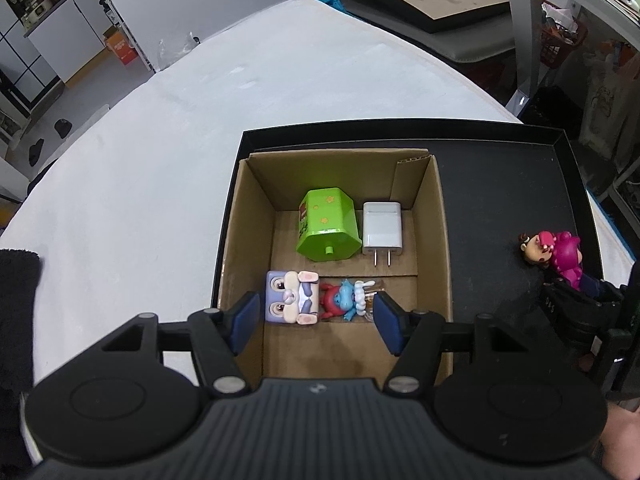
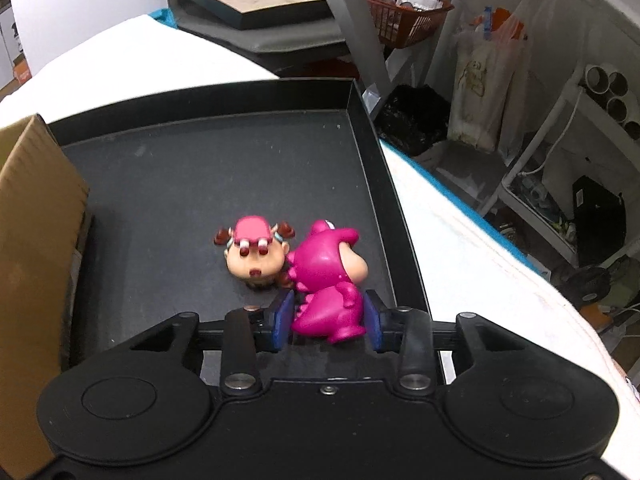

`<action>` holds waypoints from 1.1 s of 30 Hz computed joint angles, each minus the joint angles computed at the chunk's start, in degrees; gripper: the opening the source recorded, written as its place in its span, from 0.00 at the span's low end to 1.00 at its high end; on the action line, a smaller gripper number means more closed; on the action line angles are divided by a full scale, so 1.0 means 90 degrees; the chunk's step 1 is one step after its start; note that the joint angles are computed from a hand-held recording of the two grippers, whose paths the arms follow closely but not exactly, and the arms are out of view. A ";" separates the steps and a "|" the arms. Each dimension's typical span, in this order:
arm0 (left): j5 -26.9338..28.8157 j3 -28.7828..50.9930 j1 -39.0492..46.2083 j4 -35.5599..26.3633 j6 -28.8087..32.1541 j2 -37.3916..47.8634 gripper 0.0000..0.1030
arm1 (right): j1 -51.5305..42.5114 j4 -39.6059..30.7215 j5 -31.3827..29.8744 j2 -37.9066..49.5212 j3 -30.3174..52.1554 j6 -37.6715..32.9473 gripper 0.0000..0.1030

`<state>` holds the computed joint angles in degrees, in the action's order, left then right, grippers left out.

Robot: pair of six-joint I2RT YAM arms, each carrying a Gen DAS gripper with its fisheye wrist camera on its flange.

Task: Organize rigid objects
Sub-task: 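Return the right gripper to the tray and grasp the pink dinosaur, then carry the pink dinosaur into the cardboard box and release it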

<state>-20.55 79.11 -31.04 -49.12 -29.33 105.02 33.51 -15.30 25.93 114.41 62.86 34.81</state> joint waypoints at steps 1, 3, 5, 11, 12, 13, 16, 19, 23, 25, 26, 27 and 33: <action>0.0005 -0.0017 0.0002 0.0002 -0.0005 -0.0023 0.60 | -0.0006 0.0008 0.0000 -0.0022 -0.0011 -0.0008 0.33; 0.0013 -0.0078 0.0007 0.0041 0.0000 -0.0088 0.60 | 0.0022 0.0075 0.0098 -0.0154 -0.0111 0.0023 0.32; 0.0023 -0.0143 0.0028 0.0075 0.0012 -0.0157 0.60 | 0.0080 0.0148 0.0293 -0.0323 -0.0233 0.0029 0.32; 0.0095 -0.0438 0.0182 0.0216 0.0116 -0.0446 0.60 | 0.0193 0.0314 0.0380 -0.0823 -0.0540 0.0150 0.32; 0.0110 -0.0479 0.0222 0.0223 0.0121 -0.0488 0.60 | 0.0259 0.0298 0.0464 -0.0894 -0.0550 0.0128 0.32; 0.0126 -0.0542 0.0268 0.0241 0.0137 -0.0556 0.60 | 0.0292 0.0276 0.0522 -0.0900 -0.0522 0.0063 0.32; 0.0148 -0.0673 0.0361 0.0282 0.0356 -0.0705 0.60 | 0.0346 0.0298 0.0428 -0.0940 -0.0503 -0.0055 0.32; 0.0147 -0.0831 0.0476 0.0392 0.0540 -0.0867 0.60 | 0.0469 0.0274 0.0452 -0.0999 -0.0452 -0.0123 0.32; 0.0339 -0.1074 0.0737 0.0541 0.0657 -0.1035 0.60 | 0.0611 0.0148 0.0536 -0.1008 -0.0287 -0.0158 0.32; 0.0413 -0.1217 0.0847 0.0625 0.0782 -0.1121 0.60 | 0.0659 0.0090 0.0553 -0.0978 -0.0206 -0.0158 0.32; 0.0436 -0.1281 0.0901 0.0659 0.0820 -0.1154 0.60 | 0.0687 0.0063 0.0554 -0.0969 -0.0157 -0.0154 0.32; 0.0467 -0.1339 0.0958 0.0690 0.0853 -0.1185 0.60 | 0.0716 0.0055 0.0555 -0.0973 -0.0122 -0.0158 0.32; 0.0741 -0.1682 0.1269 0.0967 0.1072 -0.1345 0.60 | 0.0914 -0.0022 0.0615 -0.1109 0.0085 -0.0217 0.32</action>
